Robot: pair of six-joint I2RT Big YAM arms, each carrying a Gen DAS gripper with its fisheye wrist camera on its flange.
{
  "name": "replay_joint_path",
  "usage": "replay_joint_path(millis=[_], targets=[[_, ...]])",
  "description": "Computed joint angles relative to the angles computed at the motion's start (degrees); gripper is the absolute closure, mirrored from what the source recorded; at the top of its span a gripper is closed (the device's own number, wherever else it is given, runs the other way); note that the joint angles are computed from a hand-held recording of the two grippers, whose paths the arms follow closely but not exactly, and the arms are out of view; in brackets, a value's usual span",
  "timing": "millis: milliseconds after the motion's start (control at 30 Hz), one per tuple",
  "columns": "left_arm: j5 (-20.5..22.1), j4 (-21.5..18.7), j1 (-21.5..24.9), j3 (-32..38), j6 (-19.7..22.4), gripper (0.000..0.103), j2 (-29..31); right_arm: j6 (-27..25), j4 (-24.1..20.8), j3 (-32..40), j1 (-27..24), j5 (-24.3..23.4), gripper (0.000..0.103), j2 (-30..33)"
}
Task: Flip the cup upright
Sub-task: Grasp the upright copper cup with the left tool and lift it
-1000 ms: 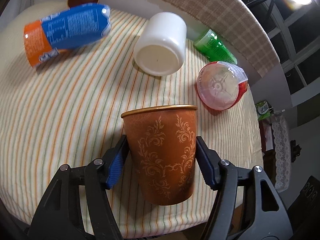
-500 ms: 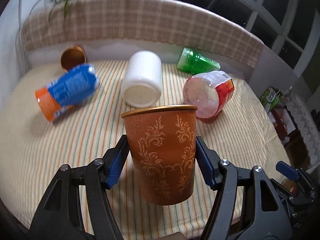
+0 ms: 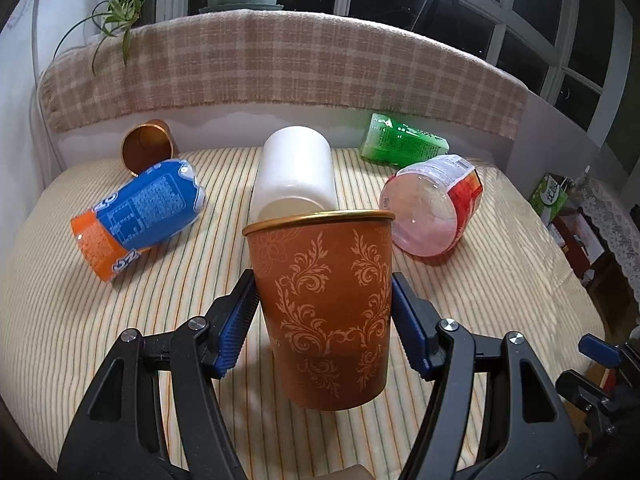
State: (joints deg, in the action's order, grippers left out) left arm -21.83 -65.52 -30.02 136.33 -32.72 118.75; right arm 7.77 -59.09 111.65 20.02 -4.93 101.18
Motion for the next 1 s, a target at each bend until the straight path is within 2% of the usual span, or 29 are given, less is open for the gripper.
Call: replay_joint_path(millis=[233,333,500,1000], targets=[[-0.5,4.4,0.1,-1.8,2.2,0.036,0.1,0.4,-0.1,-0.4,0.1,-0.1,0.027,-0.1],[0.2,4.9,0.1,-3.4,2.1,0.037,-0.3,0.4,0.1,-0.5,0.1,0.1,0.027,-0.2],[-0.2,7.1,-0.7,-8.1,3.6,0.037,-2.7,0.8,0.2,-0.7,0.0,0.3,0.027,-0.4],[-0.3,9.8,-2.5,-16.1,5.6,0.037,-8.3,-0.1,0.0,-0.4,1.5,0.5,0.027,-0.4]])
